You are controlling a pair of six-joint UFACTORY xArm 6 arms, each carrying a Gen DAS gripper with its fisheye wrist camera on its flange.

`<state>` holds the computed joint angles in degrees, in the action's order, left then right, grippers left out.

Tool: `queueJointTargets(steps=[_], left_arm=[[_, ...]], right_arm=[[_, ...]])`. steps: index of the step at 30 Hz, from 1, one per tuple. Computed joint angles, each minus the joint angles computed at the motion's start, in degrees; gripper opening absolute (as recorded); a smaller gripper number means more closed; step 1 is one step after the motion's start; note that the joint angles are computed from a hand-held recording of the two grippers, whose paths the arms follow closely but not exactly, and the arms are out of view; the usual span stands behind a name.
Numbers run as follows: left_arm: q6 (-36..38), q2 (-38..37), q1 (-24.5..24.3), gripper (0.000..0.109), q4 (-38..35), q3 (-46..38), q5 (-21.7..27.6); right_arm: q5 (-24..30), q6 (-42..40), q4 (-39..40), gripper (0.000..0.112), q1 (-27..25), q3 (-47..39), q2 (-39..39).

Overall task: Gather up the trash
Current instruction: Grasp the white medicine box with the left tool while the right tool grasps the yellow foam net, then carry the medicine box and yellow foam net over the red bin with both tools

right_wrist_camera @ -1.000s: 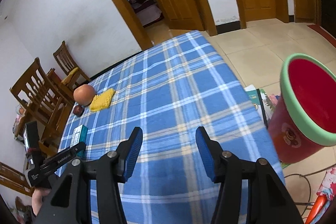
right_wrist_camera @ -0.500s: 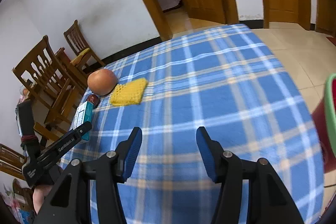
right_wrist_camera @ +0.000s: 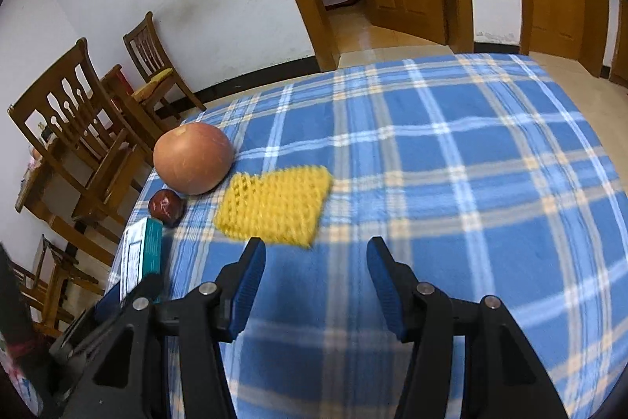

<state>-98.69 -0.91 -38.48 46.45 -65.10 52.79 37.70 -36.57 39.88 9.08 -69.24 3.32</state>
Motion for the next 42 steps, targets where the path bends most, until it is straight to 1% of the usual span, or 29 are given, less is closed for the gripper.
queueJointTargets(steps=[5,8,9,10,11,12,13,14,16,24,30,34,39,42], left_arm=[[-0.7,-0.4,0.2,0.05,0.1,0.6,-0.8],[-0.9,-0.5,0.4,0.05,-0.1,1.0,-1.3],[-1.0,-0.5,0.3,0.05,-0.1,1.0,-1.3],[-1.1,-0.5,0.3,0.05,-0.1,0.9,-1.2],[-1.0,-0.5,0.3,0.05,-0.1,0.9,-1.2],[-0.9,-0.6,0.3,0.05,-0.1,1.0,-1.2],[-0.9,-0.7,0.3,0.05,-0.1,1.1,-1.4],[-0.9,-0.8,0.4,0.05,0.0,1.3,-1.8],[-1.2,-1.1,0.5,0.05,0.2,1.7,-2.2],[-1.2,-1.2,0.6,0.05,0.2,1.9,-2.5],[-1.4,-0.6,0.2,0.05,1.0,1.1,-2.1],[-0.3,0.6,-1.0,0.05,1.5,-0.9,-0.4],[1.4,1.5,-2.4,0.05,1.4,-3.2,1.1],[2.0,1.8,-3.3,0.05,1.6,-4.5,1.3]], right_arm=[[-1.0,1.4,-0.3,0.057,1.6,-2.4,2.8],[-0.2,2.3,-1.0,0.057,2.0,-3.8,4.2],[-1.7,2.0,-1.4,0.057,2.4,-3.4,4.1],[-1.7,2.0,-1.8,0.054,2.6,-3.5,4.2],[-2.1,1.9,-1.8,0.044,2.9,-3.3,4.1],[-2.3,1.9,-2.1,0.037,3.0,-3.1,4.0],[-2.9,2.4,-2.9,0.026,3.3,-2.9,3.9],[-3.0,2.0,-2.5,0.019,3.3,-2.6,3.6],[-3.4,0.5,-0.9,0.012,3.3,-1.9,2.6],[-2.3,-4.7,5.6,0.012,0.9,0.9,-1.7],[0.6,-8.9,10.3,0.011,-2.4,2.5,-5.4],[2.2,-11.1,12.1,0.011,-4.8,3.9,-8.0],[1.6,-13.4,12.8,0.011,-6.9,6.1,-11.0],[2.4,-14.8,13.2,0.011,-8.5,6.9,-12.5]])
